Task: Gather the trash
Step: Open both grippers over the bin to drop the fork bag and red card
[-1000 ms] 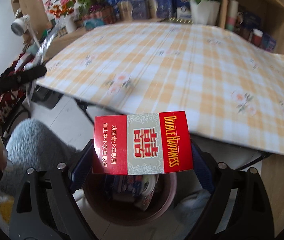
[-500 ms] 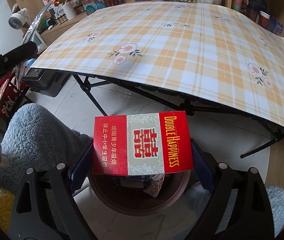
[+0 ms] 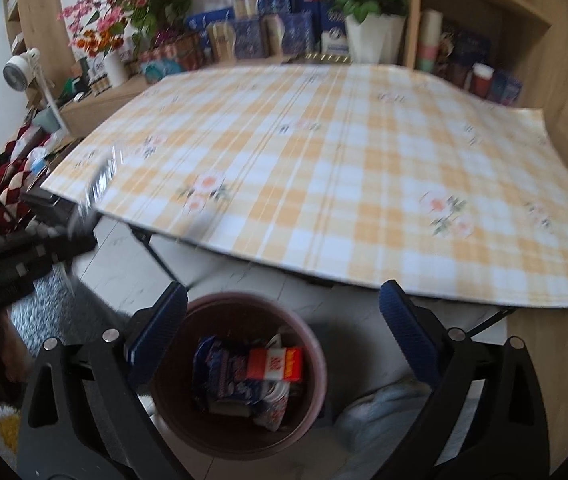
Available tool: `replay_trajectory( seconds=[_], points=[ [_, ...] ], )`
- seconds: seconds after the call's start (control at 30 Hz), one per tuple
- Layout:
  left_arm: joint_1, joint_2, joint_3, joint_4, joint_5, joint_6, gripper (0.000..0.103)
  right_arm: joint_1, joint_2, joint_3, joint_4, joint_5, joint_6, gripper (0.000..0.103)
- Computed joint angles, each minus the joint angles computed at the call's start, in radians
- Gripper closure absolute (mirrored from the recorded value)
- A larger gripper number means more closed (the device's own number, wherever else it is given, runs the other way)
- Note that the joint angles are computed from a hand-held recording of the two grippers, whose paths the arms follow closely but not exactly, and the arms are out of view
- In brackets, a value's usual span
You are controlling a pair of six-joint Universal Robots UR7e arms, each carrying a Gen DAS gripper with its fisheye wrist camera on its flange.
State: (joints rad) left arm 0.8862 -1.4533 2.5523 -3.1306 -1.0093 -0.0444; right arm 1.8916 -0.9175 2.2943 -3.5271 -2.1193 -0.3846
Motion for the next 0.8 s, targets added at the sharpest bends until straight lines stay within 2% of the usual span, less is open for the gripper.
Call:
replay_trajectory(
  seconds=[0.23,0.53,0.63,0.7,0.73,0.8],
  points=[
    [0.024,0.071,-0.014,0.043,-0.041,0.040,0.089,0.014,-0.047,-0.007,-0.050,-0.016,-0.014,0.007],
    [0.042,0.143,-0.042,0.109,-0.048,0.061,0.089,0.020,-0.063,-0.009,-0.070,-0.024,-0.010,0.006],
    [0.039,0.155,-0.048,0.132,-0.046,0.069,0.075,0.021,-0.062,-0.008,-0.071,-0.028,-0.008,0.006],
    [0.032,0.154,-0.044,0.130,-0.048,0.072,0.038,0.021,-0.063,-0.007,-0.070,-0.029,-0.007,0.006],
    [0.030,0.153,-0.041,0.123,-0.047,0.076,0.033,0.022,-0.063,-0.008,-0.071,-0.029,-0.009,0.006],
    [0.021,0.151,-0.035,0.107,-0.035,0.078,0.015,0.021,-0.063,-0.008,-0.070,-0.030,-0.010,0.006]
  ],
)
